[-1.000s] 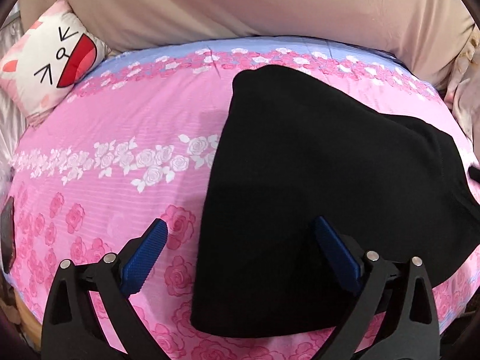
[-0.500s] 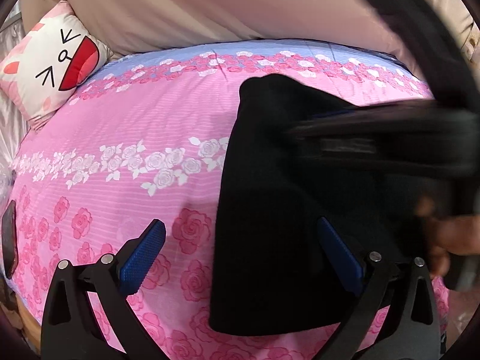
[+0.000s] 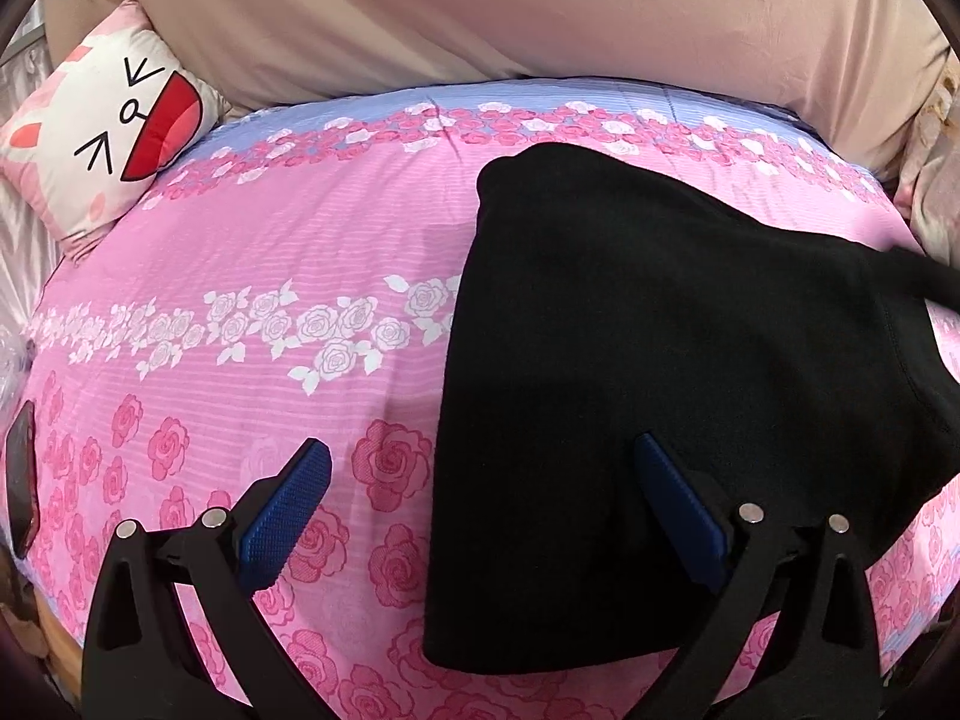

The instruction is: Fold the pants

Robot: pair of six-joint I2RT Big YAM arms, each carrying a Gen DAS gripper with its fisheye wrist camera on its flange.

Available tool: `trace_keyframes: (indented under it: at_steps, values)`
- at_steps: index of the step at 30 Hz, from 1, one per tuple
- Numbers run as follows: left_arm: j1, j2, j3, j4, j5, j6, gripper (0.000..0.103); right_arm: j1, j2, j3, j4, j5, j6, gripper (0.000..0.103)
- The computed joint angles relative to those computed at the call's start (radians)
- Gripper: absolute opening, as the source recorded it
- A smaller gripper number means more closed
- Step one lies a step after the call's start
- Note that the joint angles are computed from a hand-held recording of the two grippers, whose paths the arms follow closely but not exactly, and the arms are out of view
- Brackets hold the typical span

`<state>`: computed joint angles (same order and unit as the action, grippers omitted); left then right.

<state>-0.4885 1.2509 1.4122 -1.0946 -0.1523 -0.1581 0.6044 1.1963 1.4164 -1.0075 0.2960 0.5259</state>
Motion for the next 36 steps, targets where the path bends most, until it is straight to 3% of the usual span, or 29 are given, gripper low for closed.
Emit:
trace_keyframes:
  at_steps: [2, 5, 7, 9, 12, 14, 16, 20, 21, 24, 25, 29, 31, 36]
  values:
    - [-0.001, 0.000, 0.001, -0.006, -0.002, -0.004, 0.098, 0.022, -0.090, -0.079, -0.097, 0.091, 0.079, 0.056]
    - [-0.011, -0.001, -0.003, -0.005, -0.006, -0.012, 0.098, 0.012, -0.209, -0.192, -0.237, 0.152, 0.253, 0.052]
    - [-0.018, 0.001, 0.003, -0.013, -0.019, -0.022, 0.098, -0.008, -0.302, -0.282, -0.168, 0.111, 0.258, 0.043]
    - [-0.019, -0.002, 0.011, -0.028, -0.018, -0.018, 0.098, -0.011, -0.356, -0.308, -0.145, 0.095, 0.299, 0.040]
    - [0.010, -0.030, 0.014, -0.062, 0.060, -0.033, 0.098, 0.025, -0.358, -0.272, -0.223, 0.187, 0.336, 0.050]
    - [0.059, -0.063, -0.007, -0.070, 0.212, -0.042, 0.098, 0.017, -0.395, -0.284, -0.230, 0.167, 0.363, 0.075]
    - [0.109, -0.072, -0.029, -0.088, 0.362, -0.059, 0.098, -0.030, -0.457, -0.338, -0.178, 0.064, 0.386, 0.087]
    - [0.169, -0.057, -0.072, -0.074, 0.548, -0.161, 0.098, -0.133, -0.567, -0.486, -0.027, -0.196, 0.478, 0.087]
    - [0.169, -0.065, -0.083, -0.052, 0.551, -0.182, 0.098, -0.146, -0.577, -0.509, 0.006, -0.238, 0.489, 0.087]
    - [0.176, -0.048, -0.080, -0.034, 0.638, -0.206, 0.098, -0.128, -0.579, -0.525, 0.061, -0.253, 0.488, 0.087]
    - [0.172, -0.043, -0.078, -0.022, 0.641, -0.224, 0.098, -0.139, -0.578, -0.536, 0.102, -0.291, 0.483, 0.087]
    - [0.158, -0.009, -0.052, -0.011, 0.654, -0.231, 0.098, -0.156, -0.534, -0.523, 0.138, -0.316, 0.465, 0.098]
    - [0.147, 0.008, -0.037, -0.001, 0.649, -0.221, 0.098, -0.175, -0.510, -0.519, 0.166, -0.338, 0.458, 0.098]
    - [0.106, 0.048, 0.001, 0.013, 0.562, -0.187, 0.098, -0.204, -0.426, -0.485, 0.187, -0.342, 0.404, 0.098]
